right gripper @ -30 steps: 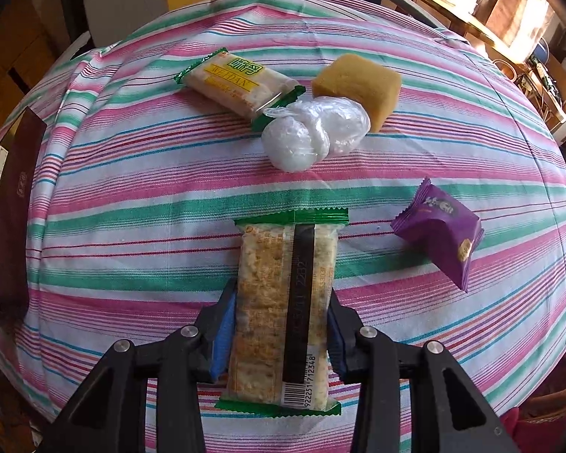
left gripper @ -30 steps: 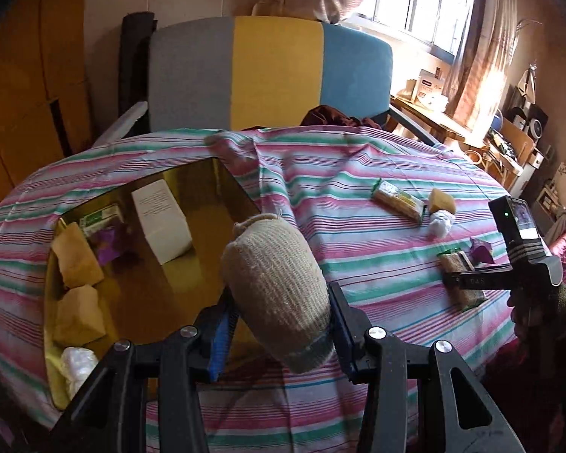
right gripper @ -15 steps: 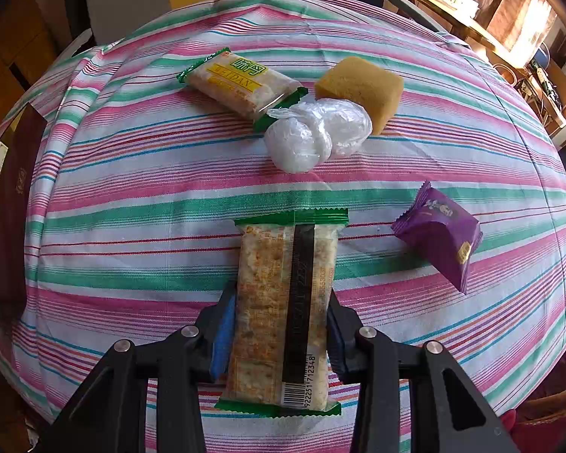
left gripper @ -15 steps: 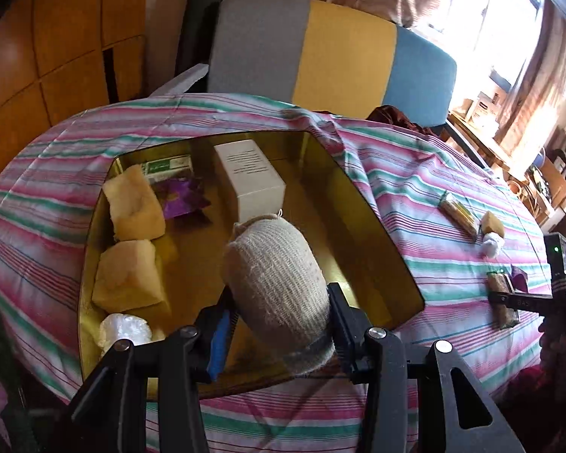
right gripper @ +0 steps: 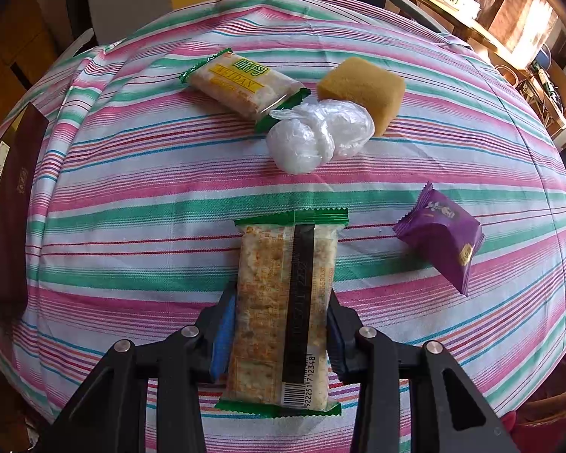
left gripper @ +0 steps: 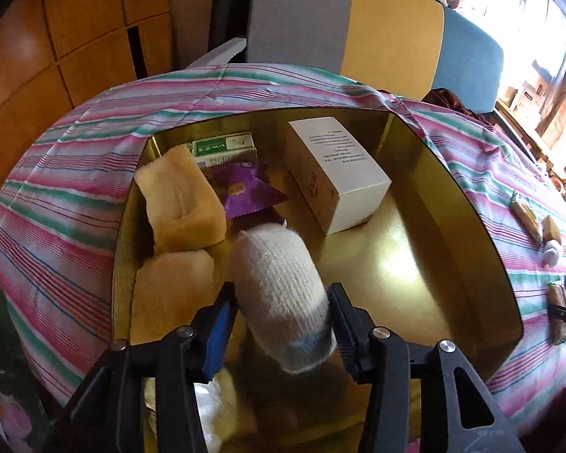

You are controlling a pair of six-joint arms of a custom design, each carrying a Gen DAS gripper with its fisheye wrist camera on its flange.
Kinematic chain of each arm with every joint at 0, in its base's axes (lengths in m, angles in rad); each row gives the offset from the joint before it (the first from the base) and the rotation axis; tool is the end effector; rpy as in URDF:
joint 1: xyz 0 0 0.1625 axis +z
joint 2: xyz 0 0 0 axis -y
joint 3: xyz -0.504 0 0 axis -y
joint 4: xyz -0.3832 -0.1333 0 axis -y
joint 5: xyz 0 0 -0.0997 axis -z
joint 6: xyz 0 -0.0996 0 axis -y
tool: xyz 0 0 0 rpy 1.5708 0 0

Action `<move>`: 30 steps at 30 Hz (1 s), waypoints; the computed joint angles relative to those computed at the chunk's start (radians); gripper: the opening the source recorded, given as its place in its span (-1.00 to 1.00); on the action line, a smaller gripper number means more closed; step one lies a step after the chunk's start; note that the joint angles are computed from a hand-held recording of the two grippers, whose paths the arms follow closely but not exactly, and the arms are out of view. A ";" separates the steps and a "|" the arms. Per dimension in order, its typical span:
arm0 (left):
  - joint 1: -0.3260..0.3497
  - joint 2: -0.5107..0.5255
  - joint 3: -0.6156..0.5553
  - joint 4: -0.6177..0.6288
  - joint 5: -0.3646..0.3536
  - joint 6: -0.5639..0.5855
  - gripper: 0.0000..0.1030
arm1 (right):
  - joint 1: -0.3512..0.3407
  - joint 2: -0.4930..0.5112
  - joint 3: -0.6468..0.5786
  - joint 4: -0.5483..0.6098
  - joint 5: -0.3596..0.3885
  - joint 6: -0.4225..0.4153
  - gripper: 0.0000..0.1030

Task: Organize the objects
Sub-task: 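Lower the knitted roll into the gold tray and open the left tool while the right tool holds the packet, then carry the cracker packet into the gold tray and open the right tool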

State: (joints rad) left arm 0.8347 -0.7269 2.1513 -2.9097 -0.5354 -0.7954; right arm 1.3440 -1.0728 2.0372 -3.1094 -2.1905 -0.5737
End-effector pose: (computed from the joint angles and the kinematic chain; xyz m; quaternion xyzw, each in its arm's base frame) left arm -0.1919 -0.5379 0.0592 -0.0046 0.8684 -0.3159 0.3822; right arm -0.0584 -0.5888 0.2765 0.0726 -0.9146 0.1344 0.3744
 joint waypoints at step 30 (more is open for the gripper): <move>-0.163 -0.037 0.114 0.087 0.138 -0.274 0.23 | 0.026 -0.014 0.020 0.033 0.063 -0.040 -0.24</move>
